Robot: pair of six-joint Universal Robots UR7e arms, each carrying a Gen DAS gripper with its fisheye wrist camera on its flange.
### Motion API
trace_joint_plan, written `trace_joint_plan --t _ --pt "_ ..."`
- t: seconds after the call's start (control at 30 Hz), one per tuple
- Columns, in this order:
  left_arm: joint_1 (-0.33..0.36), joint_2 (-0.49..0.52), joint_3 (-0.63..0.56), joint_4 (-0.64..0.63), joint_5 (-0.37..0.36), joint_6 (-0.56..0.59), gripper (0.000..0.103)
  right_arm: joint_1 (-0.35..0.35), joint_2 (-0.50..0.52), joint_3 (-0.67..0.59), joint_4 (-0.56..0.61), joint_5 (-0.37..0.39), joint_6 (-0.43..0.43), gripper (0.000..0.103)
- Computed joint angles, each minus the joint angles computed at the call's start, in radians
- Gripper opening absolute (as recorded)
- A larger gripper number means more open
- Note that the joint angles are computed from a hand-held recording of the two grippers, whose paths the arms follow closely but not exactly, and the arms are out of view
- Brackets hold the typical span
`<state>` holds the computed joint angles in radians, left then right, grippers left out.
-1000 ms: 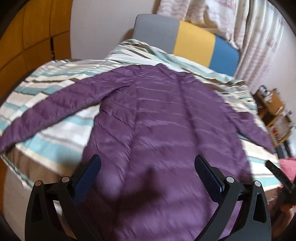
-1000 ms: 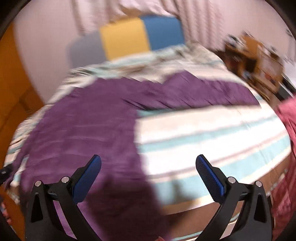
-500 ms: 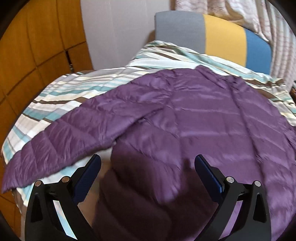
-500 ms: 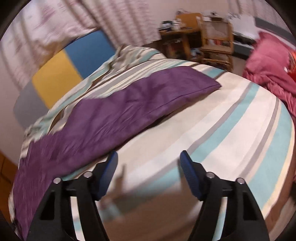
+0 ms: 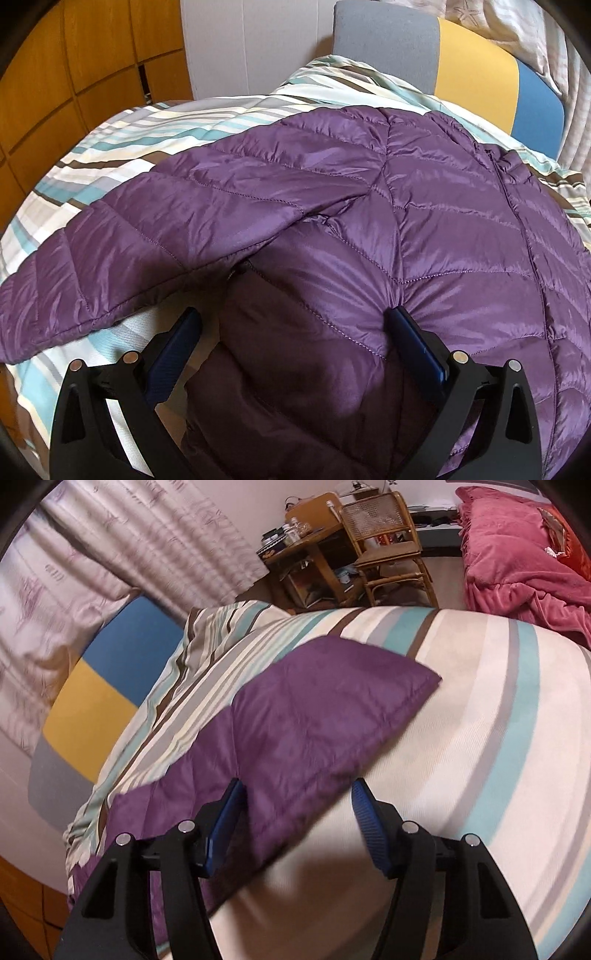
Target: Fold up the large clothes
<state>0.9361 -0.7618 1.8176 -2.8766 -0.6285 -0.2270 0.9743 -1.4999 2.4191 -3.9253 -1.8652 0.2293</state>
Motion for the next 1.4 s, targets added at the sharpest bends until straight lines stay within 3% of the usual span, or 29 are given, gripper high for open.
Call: trace_joint_plan --t 0.13,0.23,0.33,0.43,0.53,0.87,1.07,1.4 --pt "-0.005 0.010 -0.006 0.009 0.016 0.007 0.100 0.006 0.001 -0.038 0.031 -0.038 -0.015 0.036" --pt "-0.001 0.009 -0.005 -0.003 0.003 0.008 0.100 0.050 0.022 -0.081 0.059 -0.120 -0.085 0.019" --pt "-0.002 0.012 0.005 -0.043 0.008 0.024 0.100 0.165 0.103 -0.145 -0.016 -0.285 -0.275 0.012" --pt "0.000 0.010 0.013 -0.069 -0.001 0.031 0.100 0.288 0.216 -0.208 -0.178 -0.392 -0.523 0.012" --pt "0.005 0.006 0.015 -0.078 -0.016 0.031 0.100 0.383 0.321 -0.269 -0.293 -0.443 -0.729 0.012" --pt "0.010 0.000 0.022 -0.096 -0.036 0.033 0.100 0.584 0.541 -0.386 -0.307 -0.443 -0.864 0.010" --pt "0.012 -0.003 0.026 -0.105 -0.046 0.036 0.100 0.698 0.743 -0.540 -0.292 -0.438 -1.102 0.010" --pt "0.014 -0.005 0.030 -0.118 -0.055 0.040 0.100 0.748 0.956 -0.715 -0.143 -0.336 -1.222 0.010"
